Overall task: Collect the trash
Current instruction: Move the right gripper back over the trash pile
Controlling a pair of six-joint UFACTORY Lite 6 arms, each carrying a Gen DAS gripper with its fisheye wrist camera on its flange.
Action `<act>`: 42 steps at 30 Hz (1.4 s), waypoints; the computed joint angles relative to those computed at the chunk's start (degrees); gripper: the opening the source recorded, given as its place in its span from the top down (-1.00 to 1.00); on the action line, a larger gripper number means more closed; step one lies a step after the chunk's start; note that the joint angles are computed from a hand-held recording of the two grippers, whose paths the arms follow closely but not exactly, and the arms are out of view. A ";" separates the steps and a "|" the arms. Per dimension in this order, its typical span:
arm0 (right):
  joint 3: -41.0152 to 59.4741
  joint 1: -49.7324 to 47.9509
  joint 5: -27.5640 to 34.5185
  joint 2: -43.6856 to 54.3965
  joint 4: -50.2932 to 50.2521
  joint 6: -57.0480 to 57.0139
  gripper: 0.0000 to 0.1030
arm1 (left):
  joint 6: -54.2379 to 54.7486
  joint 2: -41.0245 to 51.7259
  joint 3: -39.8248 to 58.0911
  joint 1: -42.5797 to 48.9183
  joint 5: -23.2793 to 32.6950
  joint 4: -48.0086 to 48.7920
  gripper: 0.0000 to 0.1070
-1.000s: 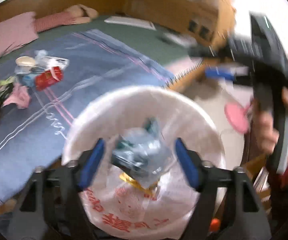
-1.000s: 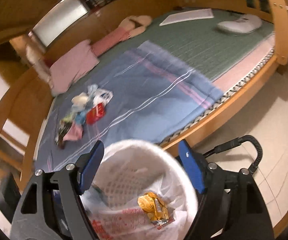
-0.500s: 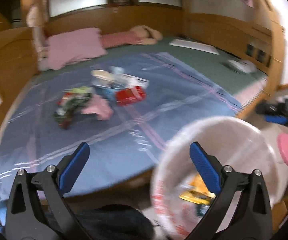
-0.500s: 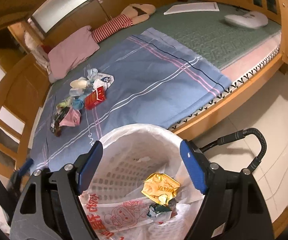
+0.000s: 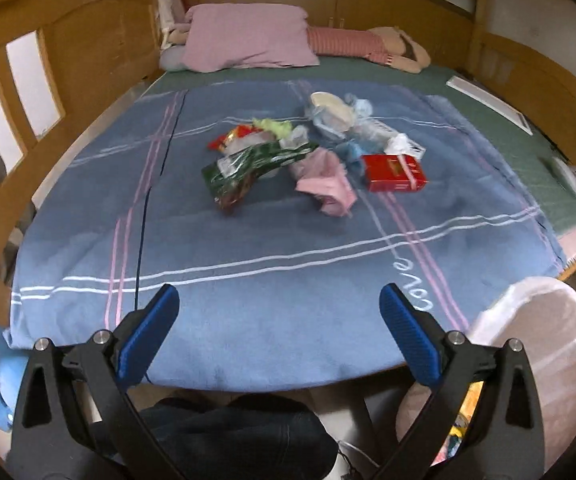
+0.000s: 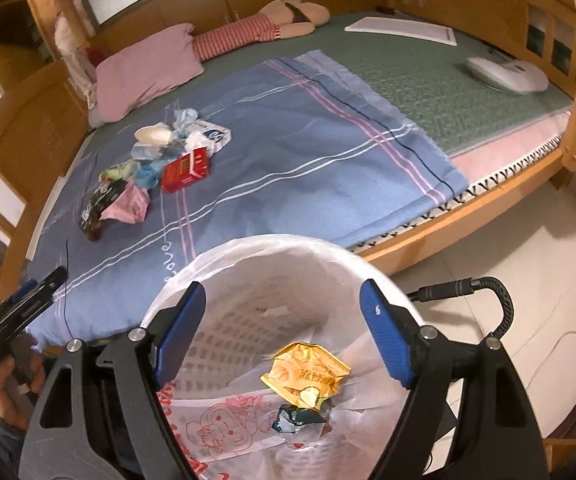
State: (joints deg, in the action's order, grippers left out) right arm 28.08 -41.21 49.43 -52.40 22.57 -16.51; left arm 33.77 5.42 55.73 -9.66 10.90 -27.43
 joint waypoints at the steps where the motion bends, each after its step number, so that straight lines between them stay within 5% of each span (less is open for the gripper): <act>1: -0.01 2.35 -0.96 -0.02 -1.54 2.20 -0.51 | -3.45 0.85 0.07 0.14 -0.45 2.88 -0.86; 13: 6.02 23.22 -11.56 16.11 -4.82 18.67 -0.52 | 17.75 3.87 0.60 8.44 7.70 -24.86 -0.86; 19: 6.08 30.99 -14.60 18.63 -10.52 27.30 -0.52 | 15.52 4.18 1.12 7.82 8.10 -22.88 -0.86; 42: 4.58 31.94 -15.48 17.83 -12.72 29.63 -0.52 | 16.32 3.87 0.82 8.40 8.43 -24.22 -0.86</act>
